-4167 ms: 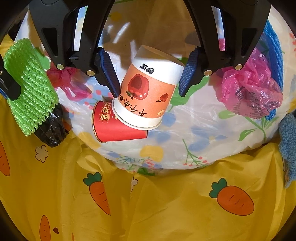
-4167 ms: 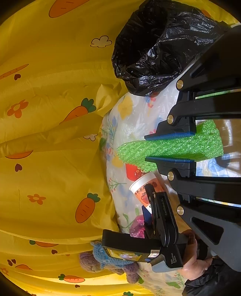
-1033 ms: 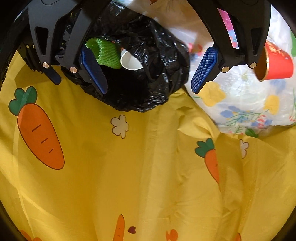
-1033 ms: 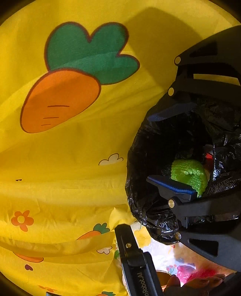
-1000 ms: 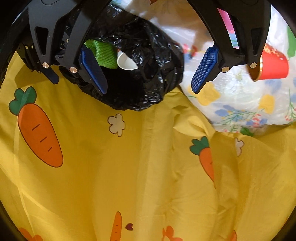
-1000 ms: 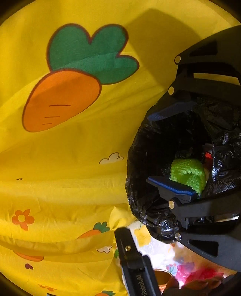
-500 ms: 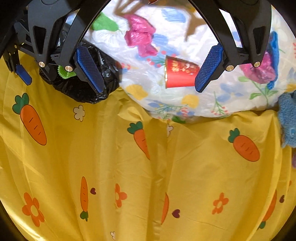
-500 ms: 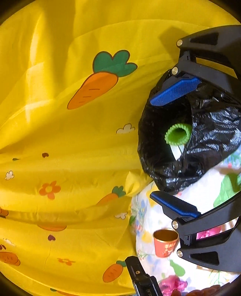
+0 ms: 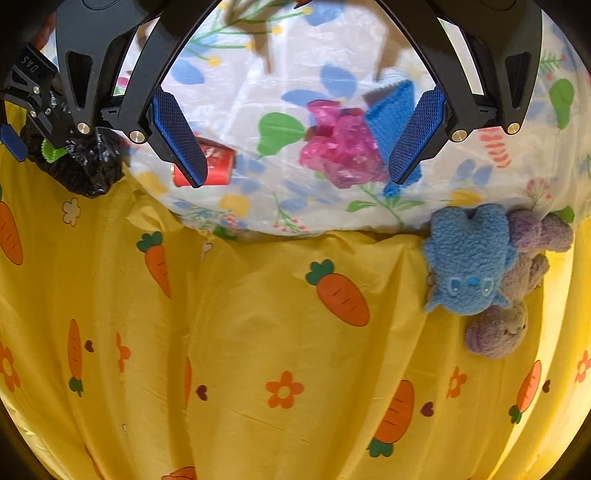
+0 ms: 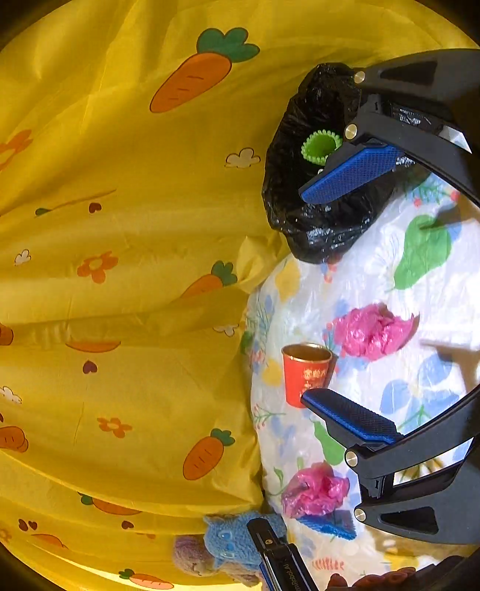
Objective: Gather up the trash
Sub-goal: 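Move both tools back over the table toward the blue net and pink bag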
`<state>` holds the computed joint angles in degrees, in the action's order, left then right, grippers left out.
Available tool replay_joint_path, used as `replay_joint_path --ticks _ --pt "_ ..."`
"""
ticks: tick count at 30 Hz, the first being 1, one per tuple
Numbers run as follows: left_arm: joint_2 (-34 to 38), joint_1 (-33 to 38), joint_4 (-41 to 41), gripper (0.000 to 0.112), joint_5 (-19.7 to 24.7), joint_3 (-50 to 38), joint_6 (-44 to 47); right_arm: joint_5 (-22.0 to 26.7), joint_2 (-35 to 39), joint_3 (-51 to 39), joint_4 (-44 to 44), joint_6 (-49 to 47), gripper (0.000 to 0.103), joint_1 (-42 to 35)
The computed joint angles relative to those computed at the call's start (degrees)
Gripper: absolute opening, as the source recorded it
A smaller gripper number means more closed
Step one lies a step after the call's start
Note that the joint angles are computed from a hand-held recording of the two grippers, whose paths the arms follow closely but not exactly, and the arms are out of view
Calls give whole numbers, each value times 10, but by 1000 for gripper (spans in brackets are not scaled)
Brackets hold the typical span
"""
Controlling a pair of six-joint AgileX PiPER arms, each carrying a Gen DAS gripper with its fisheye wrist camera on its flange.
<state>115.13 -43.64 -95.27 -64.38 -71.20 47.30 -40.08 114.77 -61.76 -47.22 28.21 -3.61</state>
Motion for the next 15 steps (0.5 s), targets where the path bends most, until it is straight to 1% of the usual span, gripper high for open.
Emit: replay_joint_path --ticks 4,6,8,11,13,15 --pt "-20 16 -4 97 -11 60 -36 5 -3 12 4 -9 96 28" --pt "-27 31 -7 97 1 85 -53 8 -2 13 4 -11 96 41" --pt "-34 47 -4 97 23 107 -70 18 0 9 3 -10 96 56" --pt "-41 62 -4 97 38 124 -76 32 4 -5 -13 11 96 76" --pt "-51 69 -3 97 35 134 -83 41 6 -16 -28 25 96 93" --pt "-61 75 -10 97 22 140 -83 48 9 -26 -41 37 96 108"
